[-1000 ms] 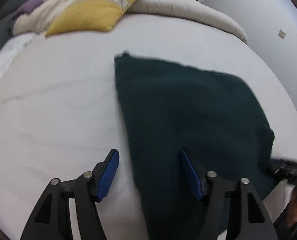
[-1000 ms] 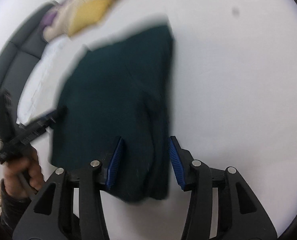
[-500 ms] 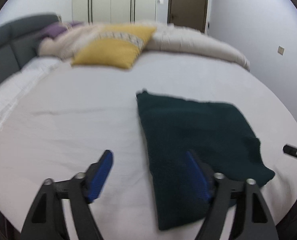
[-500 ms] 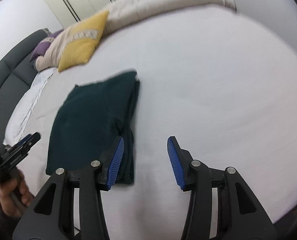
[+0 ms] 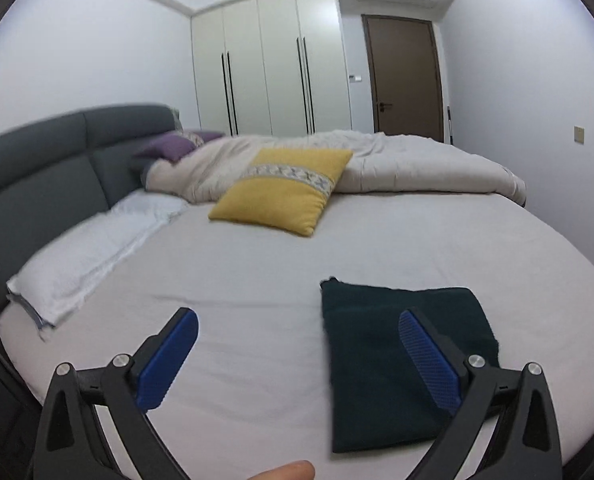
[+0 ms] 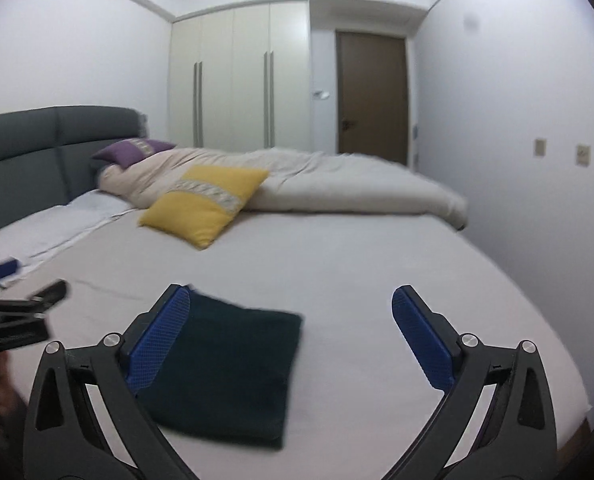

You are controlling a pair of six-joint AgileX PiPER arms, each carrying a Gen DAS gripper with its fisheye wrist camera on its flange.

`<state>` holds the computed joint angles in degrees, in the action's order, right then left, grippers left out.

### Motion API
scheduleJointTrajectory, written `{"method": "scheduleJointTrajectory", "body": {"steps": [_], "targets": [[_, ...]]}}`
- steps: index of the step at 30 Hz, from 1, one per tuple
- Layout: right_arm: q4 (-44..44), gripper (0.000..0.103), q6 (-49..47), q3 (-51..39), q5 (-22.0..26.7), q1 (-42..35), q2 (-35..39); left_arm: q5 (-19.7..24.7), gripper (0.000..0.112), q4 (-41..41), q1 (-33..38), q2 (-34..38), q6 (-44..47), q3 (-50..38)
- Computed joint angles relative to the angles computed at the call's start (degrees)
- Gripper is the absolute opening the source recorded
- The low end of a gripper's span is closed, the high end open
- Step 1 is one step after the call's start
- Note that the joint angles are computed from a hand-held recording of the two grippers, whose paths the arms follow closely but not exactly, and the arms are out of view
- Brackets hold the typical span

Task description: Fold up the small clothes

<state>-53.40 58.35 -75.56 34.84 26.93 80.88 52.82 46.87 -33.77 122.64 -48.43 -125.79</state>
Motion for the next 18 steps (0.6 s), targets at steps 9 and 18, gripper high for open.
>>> {"method": "scheduleJointTrajectory", "body": {"steps": [9,18], "targets": [[22.9,0.103,-12.3,-8.2,12.0,-3.1,7.1,3.0,0.103,-16.3,2.9,4.7,6.8,-1.5],[22.8,0.103,-5.9,-0.1,7.1,-5.7,14.2,4.2,0.103,-20.4,2.6,7.1,7.2,1.9]]}}
